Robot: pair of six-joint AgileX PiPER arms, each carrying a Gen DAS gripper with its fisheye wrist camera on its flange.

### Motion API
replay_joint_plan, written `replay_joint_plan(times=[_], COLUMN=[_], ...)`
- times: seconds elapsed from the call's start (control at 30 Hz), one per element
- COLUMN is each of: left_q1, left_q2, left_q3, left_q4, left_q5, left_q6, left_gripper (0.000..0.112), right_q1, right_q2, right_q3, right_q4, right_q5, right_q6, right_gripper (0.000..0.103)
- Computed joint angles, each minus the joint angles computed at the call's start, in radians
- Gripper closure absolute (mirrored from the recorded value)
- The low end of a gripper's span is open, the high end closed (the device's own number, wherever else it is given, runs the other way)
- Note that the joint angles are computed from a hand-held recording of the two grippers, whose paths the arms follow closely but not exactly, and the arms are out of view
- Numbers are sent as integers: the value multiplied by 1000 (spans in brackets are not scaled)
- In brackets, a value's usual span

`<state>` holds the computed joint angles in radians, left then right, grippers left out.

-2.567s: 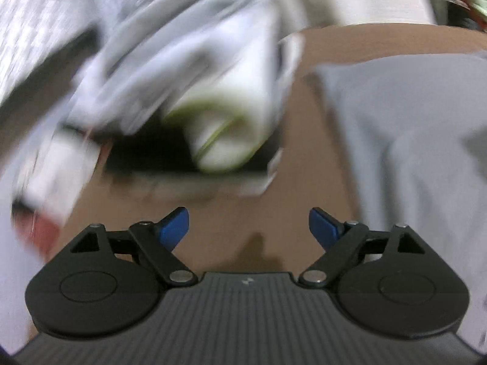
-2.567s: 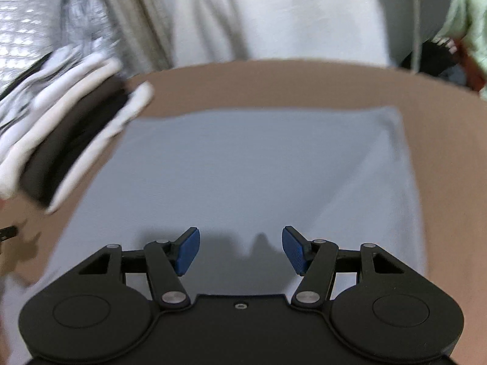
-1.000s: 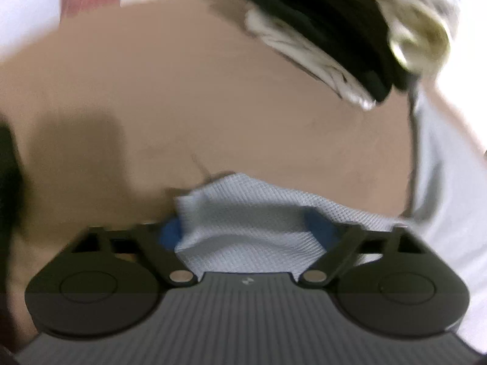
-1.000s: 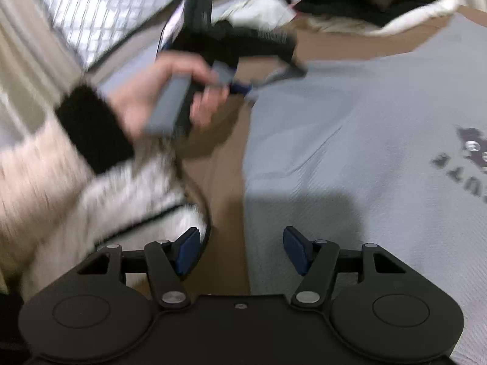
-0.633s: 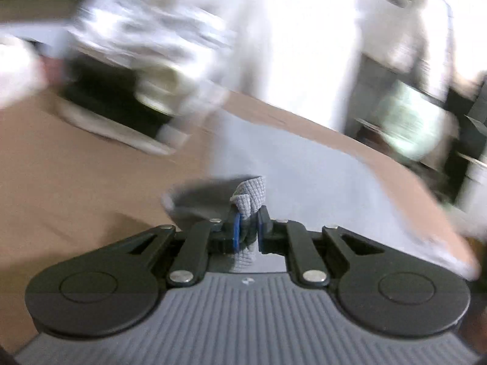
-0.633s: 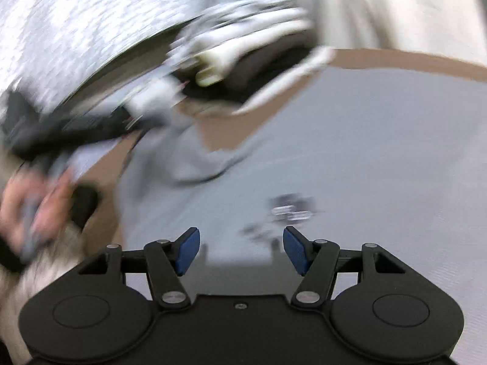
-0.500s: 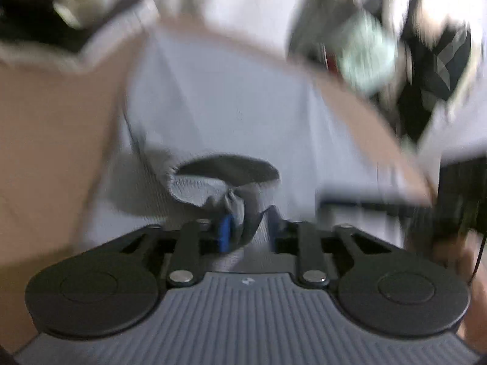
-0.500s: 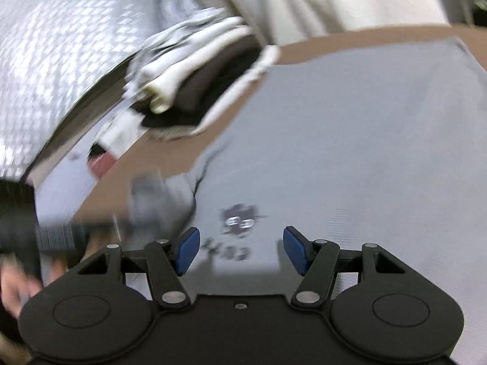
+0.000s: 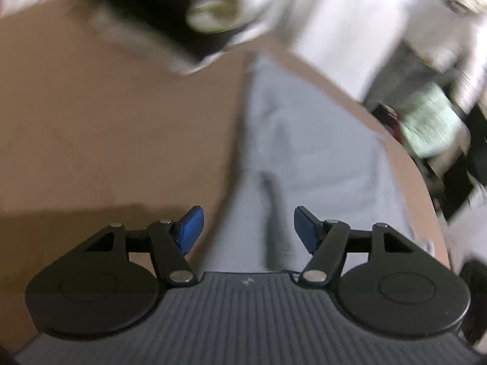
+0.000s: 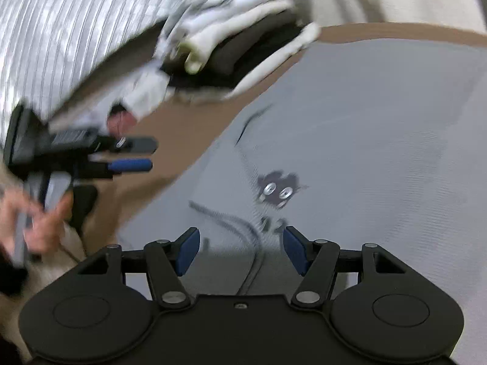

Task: Fold clothes

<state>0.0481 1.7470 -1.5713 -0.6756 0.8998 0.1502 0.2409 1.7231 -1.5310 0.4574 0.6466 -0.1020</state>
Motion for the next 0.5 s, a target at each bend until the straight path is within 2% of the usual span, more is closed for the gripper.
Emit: replay_joint_plan(times=[0.07,0.13,0.17,0.2,0.27,0.37,0.43,0.5], left_q1=[-4,-47,-76,-98,-105,-48,-53,-76], left_q2=[36,49,49,48,36,21,39,72], left_q3=[-43,-75,-82,-86,-79,-48,-64,-101], left_q4=[37,171,247,289,259,117,108,132], left_q5=[36,44,40,33,18,4,21,52], left_q6=[-77,-165,-200,-202,-160,-29,-7,-7], left_gripper=[47,47,47,47,47,47,47,47], right_q1=[59,112,125,130,130,39,-39,-83], right_q2=[46,83,101,118,142,114,136,193], right_q3=[-40,-67,-94,-134,-200,-222,-282,-370], right_q4=[-153,-302,-345,-375,-418,-280,-167,-197], right_q5=[-21,-53,-48,-30,-13,-66,-12,80], right_q6=[46,42,21,15,12,44,56,123], right_gripper=[36,37,53,100,100,99,99,93])
